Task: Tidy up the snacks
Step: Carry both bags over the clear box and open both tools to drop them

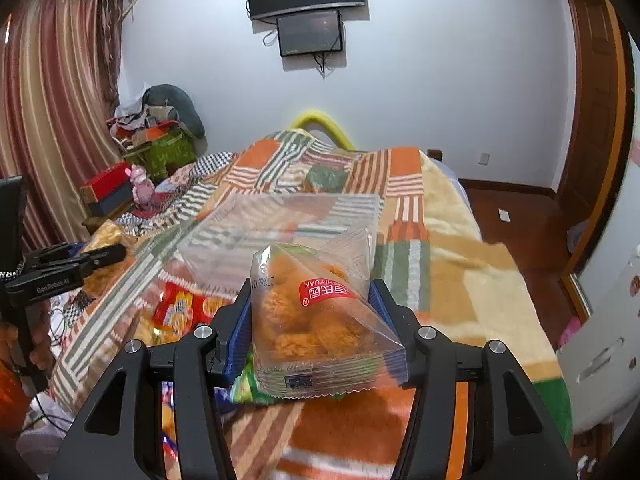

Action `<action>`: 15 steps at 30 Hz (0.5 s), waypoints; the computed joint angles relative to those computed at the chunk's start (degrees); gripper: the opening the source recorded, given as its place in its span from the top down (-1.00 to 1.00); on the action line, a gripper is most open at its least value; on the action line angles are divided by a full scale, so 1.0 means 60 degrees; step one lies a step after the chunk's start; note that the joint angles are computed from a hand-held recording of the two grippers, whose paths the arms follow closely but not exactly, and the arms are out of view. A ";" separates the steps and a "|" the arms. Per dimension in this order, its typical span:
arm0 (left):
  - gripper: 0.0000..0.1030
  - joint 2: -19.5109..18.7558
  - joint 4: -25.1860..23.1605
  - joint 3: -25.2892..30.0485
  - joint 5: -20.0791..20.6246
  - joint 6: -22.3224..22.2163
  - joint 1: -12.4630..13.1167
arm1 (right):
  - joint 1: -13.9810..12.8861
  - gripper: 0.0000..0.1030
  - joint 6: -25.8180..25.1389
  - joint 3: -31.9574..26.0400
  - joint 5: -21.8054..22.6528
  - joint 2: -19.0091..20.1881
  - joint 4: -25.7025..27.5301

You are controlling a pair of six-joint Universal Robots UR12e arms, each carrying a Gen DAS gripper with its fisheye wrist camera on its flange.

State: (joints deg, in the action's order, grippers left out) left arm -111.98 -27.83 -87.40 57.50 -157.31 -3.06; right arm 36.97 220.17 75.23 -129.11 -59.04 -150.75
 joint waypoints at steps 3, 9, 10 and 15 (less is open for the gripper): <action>0.09 -0.0192 0.0036 0.0295 -0.0033 -0.0164 -0.0139 | -0.0094 0.01 -0.0281 -0.0168 0.0014 0.0140 -0.0213; 0.09 -0.0641 -0.0159 0.0969 -0.0029 -0.0429 -0.0382 | -0.0323 0.01 -0.0736 -0.0444 0.0067 0.0357 -0.0575; 0.09 -0.0735 -0.0270 0.1112 -0.0057 -0.0470 -0.0416 | -0.0353 0.01 -0.0787 -0.0494 0.0062 0.0391 -0.0583; 0.09 -0.1134 -0.0613 0.1668 0.0153 -0.0461 -0.0611 | -0.0539 0.01 -0.0986 -0.0797 0.0096 0.0595 -0.0424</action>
